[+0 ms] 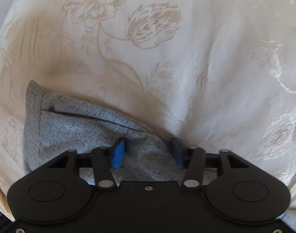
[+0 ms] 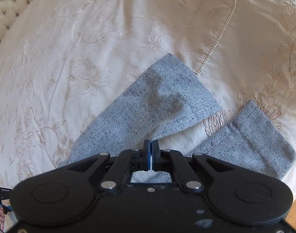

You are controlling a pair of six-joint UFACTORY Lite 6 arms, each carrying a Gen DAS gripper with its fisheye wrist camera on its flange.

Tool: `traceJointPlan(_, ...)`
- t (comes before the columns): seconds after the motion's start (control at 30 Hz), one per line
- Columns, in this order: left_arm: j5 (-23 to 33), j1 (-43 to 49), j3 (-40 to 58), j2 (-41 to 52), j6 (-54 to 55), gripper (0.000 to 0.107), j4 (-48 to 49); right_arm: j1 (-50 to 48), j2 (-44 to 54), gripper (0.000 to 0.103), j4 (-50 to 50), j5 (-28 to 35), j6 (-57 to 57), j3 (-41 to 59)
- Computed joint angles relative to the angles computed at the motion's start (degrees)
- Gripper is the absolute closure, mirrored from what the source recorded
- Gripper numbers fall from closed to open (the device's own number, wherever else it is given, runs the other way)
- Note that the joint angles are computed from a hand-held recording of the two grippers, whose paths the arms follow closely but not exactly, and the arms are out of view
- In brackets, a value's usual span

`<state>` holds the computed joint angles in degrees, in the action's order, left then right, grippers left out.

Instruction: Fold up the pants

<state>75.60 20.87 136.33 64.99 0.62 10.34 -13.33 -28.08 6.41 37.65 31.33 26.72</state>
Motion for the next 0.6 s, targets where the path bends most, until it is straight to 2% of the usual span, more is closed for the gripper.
traceJointPlan(0.03,0.8,0.9,2.4,0.8,-0.2,0.072,-1.3,-0.1,0.3,0.101,0.3,-0.3,-0.2,0.2)
traceJointPlan(0.07,1.0,1.6,3.0,0.4,-0.4,0.086,-2.1,-0.3,1.1,0.101,0.9,-0.6,-1.0,0.8)
traceJointPlan(0.1,0.9,2.2,3.0,-0.5,-0.2,0.09,-2.9,-0.4,1.9,0.101,1.2,-1.0,-1.2,1.5)
traceJointPlan(0.23,-5.8,6.1,-10.0,-14.2,3.3,0.092,-7.8,-1.2,5.7,0.101,3.7,-2.5,-3.5,6.6)
traceJointPlan(0.37,-10.7,14.6,-24.7,-34.4,14.7,0.092,-18.7,-0.1,8.1,0.101,4.8,-2.2,-6.1,14.0)
traceJointPlan(0.43,-10.7,21.0,-31.1,-43.6,22.8,0.092,-26.3,-0.5,6.0,0.101,6.9,-0.7,-8.5,16.6)
traceJointPlan(0.5,-8.2,30.4,-37.9,-52.0,32.6,0.092,-34.5,-2.2,0.1,0.101,9.5,2.0,-11.6,17.6)
traceJointPlan(0.6,-5.3,46.3,-51.1,-60.9,46.8,0.091,-40.3,-6.9,-12.2,0.101,11.9,10.6,-16.5,17.0)
